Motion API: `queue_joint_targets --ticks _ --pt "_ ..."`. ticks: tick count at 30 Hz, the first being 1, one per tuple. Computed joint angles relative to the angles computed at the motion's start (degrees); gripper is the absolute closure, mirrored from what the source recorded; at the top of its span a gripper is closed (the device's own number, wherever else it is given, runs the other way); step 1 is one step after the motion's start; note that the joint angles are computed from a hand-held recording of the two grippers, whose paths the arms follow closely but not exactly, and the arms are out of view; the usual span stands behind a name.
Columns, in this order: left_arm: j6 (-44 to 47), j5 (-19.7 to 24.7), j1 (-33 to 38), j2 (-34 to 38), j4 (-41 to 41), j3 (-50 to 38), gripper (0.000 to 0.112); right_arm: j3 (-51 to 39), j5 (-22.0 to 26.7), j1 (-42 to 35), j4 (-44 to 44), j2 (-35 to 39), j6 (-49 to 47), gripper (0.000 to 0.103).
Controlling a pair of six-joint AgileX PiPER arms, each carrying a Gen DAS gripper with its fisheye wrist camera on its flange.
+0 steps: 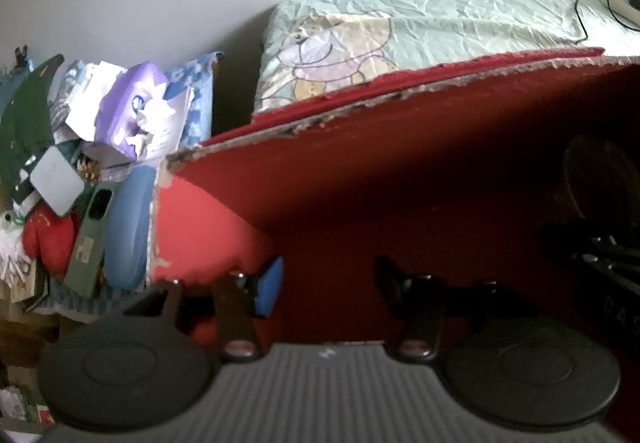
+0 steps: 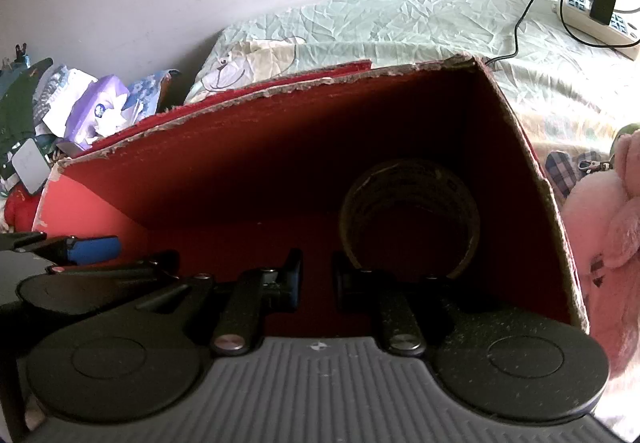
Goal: Organize objects
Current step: 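Withdraw the right gripper from the box toward the pinecone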
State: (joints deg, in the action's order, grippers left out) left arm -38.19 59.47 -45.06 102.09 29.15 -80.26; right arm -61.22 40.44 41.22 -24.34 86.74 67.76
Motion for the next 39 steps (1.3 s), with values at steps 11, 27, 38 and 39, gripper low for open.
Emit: queue_joint_targets --ticks 11,27,38,39 --pt "2.99 0.53 -0.22 0.61 -0.96 -0.73 0.054 0.72 -1.76 0.03 -0.04 -0.75 0.05 0.083" --pt "0.56 -5.09 -1.63 -3.61 2.78 4.24 0.050 7.79 -13.07 -1.49 0.57 -6.87 -0.63 0.079" --pt "-7.06 -8.22 -5.72 -16.31 5.90 12.02 0.051 17.66 -18.57 -3.60 -0.28 -23.73 2.60 0.075" --pt "-7.43 -8.08 -6.24 -17.77 5.61 12.66 0.051 18.71 -18.41 -2.94 -2.59 -25.39 5.10 0.074"
